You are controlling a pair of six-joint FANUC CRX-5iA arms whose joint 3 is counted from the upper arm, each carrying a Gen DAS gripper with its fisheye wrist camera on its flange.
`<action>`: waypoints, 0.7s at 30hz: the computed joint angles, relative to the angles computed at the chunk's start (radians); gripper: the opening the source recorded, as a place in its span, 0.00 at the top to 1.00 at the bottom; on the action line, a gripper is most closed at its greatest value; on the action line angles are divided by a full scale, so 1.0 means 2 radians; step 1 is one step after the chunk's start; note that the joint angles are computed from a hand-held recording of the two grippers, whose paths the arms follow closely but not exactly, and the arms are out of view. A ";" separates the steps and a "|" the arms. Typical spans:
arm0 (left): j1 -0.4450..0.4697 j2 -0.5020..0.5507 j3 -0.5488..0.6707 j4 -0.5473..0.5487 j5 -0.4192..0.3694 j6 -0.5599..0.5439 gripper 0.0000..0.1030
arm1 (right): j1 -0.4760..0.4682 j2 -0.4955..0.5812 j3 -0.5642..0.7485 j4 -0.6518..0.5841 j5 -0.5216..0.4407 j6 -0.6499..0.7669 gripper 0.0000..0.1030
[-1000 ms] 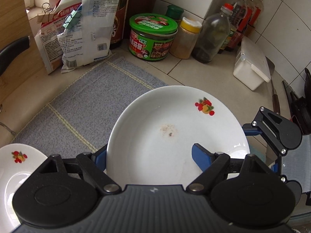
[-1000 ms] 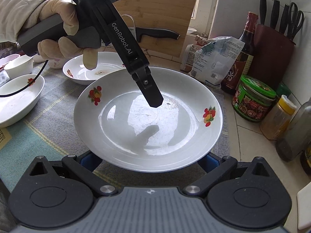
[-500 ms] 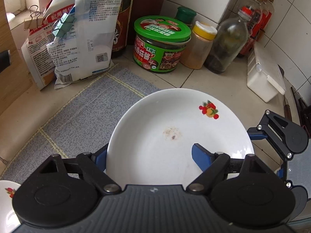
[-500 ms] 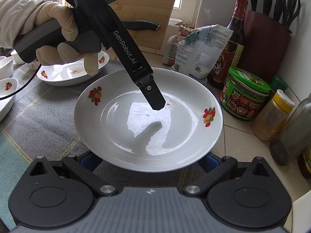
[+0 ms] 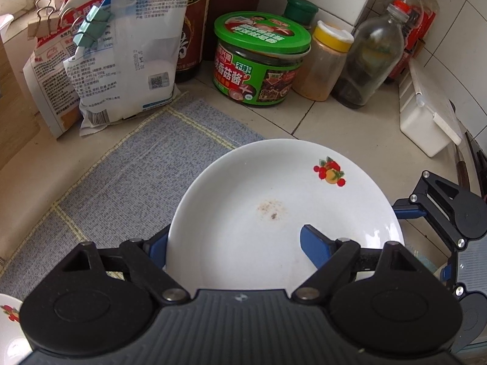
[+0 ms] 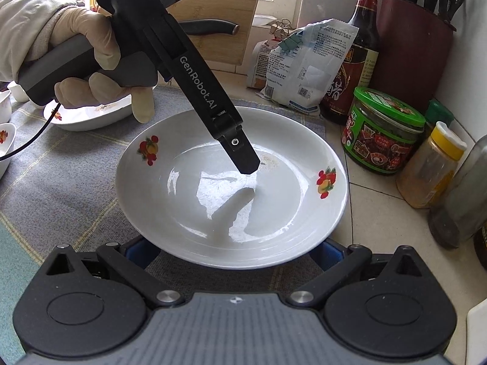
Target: Organize plates and bowls
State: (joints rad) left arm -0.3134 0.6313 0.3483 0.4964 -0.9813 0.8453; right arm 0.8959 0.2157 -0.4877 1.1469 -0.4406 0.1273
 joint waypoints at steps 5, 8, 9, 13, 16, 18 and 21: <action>-0.001 0.002 0.000 0.003 0.008 -0.001 0.17 | -0.003 0.000 -0.001 0.005 0.003 -0.009 0.00; -0.002 0.000 -0.003 0.004 0.014 -0.004 0.16 | -0.001 0.001 0.003 -0.006 0.000 -0.001 0.00; -0.003 -0.005 -0.009 0.002 0.024 -0.007 0.14 | 0.001 0.002 0.004 -0.011 -0.003 0.005 0.00; -0.005 -0.031 -0.039 -0.012 0.067 -0.009 0.12 | 0.006 -0.007 -0.004 -0.003 -0.012 -0.010 0.00; -0.004 -0.062 -0.077 -0.009 0.109 -0.021 0.12 | 0.015 -0.014 -0.009 -0.007 -0.027 -0.023 0.00; -0.004 -0.088 -0.112 0.003 0.141 -0.038 0.11 | 0.024 -0.020 -0.010 -0.018 -0.041 -0.032 0.00; -0.005 -0.132 -0.169 0.028 0.186 -0.065 0.10 | 0.039 -0.029 -0.015 -0.023 -0.061 -0.055 0.00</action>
State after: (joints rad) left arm -0.3226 0.3680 0.0109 0.5522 -0.6093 0.7155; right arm 0.9744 0.1582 -0.5185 1.1015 -0.5627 0.0170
